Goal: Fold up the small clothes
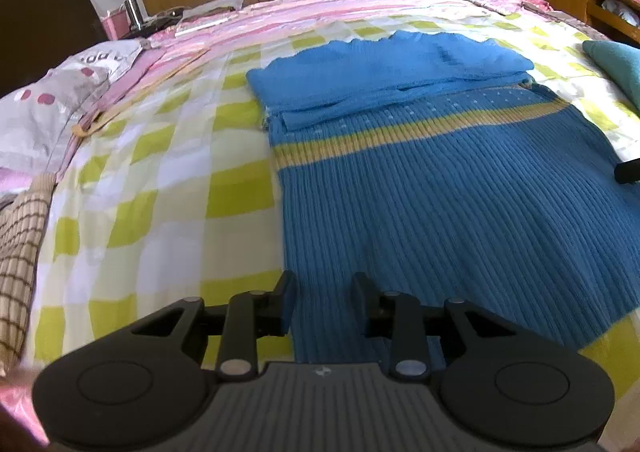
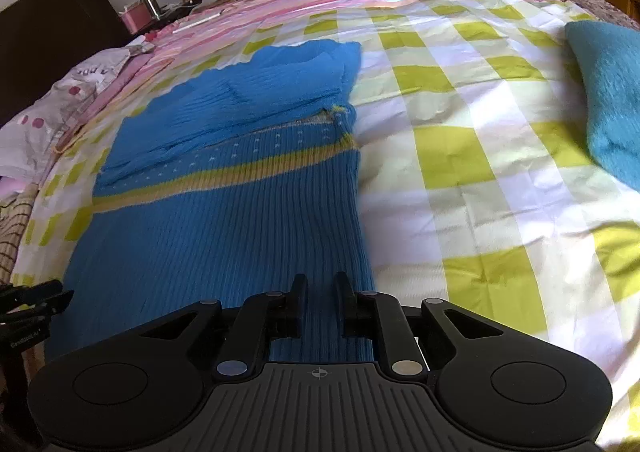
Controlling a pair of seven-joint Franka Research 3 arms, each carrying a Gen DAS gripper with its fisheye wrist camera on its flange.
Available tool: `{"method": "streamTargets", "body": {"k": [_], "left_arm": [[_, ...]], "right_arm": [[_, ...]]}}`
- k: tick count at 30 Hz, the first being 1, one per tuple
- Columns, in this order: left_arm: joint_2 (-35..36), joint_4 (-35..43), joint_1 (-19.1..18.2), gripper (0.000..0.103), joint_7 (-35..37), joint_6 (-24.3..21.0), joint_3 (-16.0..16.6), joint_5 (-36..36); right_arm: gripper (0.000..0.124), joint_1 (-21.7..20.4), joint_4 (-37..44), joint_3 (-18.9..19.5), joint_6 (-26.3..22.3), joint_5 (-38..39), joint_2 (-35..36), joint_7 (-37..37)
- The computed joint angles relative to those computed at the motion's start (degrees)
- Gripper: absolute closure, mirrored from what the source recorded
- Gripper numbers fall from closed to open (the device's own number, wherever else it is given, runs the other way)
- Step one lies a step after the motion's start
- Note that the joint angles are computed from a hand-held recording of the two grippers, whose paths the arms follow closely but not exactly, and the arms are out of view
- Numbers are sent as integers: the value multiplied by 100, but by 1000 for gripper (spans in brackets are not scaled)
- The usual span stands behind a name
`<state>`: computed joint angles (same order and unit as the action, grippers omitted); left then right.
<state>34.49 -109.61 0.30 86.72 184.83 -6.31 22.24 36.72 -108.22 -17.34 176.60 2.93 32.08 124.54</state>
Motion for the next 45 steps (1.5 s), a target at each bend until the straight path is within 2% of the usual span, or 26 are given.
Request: {"method": "streamTargets", "body": {"k": [13,16,19,21,24,26,28,30,34,39,45], "left_arm": [[-388,-475,-337,63,-141,-93,383,106],[-448,-543,-516,61,-227,-81,572,138],[-519,-626,-487,60,-245,-108,545,164],[-567,-679,-287,60,-195,-157,344,152],[-612,-719,237,59,-44,-332,-199,9],[-636,-746,613,59,108,-487,-591,-159],[-645,-755,952,58,310,-681,-956,-369],[-657,-759,1083,58,472,-800,-1114,-565],[-670,-726,1144,58,657,-945,-1208,-911],[-566,-579,1478,58,1092,-1215,-1611,-1471],[-468,-447,1318,58,1332,-1238,-1527,-1744]], "right_arm": [[108,295,-567,-191,42,-143,-388,45],[108,322,-621,-204,41,-199,-427,73],[108,383,-671,-258,33,-263,-469,135],[107,406,-707,-279,25,-305,-502,172],[100,400,-796,-274,91,-328,-564,226],[95,540,-866,-423,112,-361,-591,322],[95,571,-922,-454,140,-378,-611,351],[95,447,-1023,-310,215,-315,-670,299],[95,232,-1141,-52,362,-117,-740,100],[95,-622,-1230,888,555,440,-831,-463],[95,-1351,-1251,1692,577,1002,-868,-1117]]}}
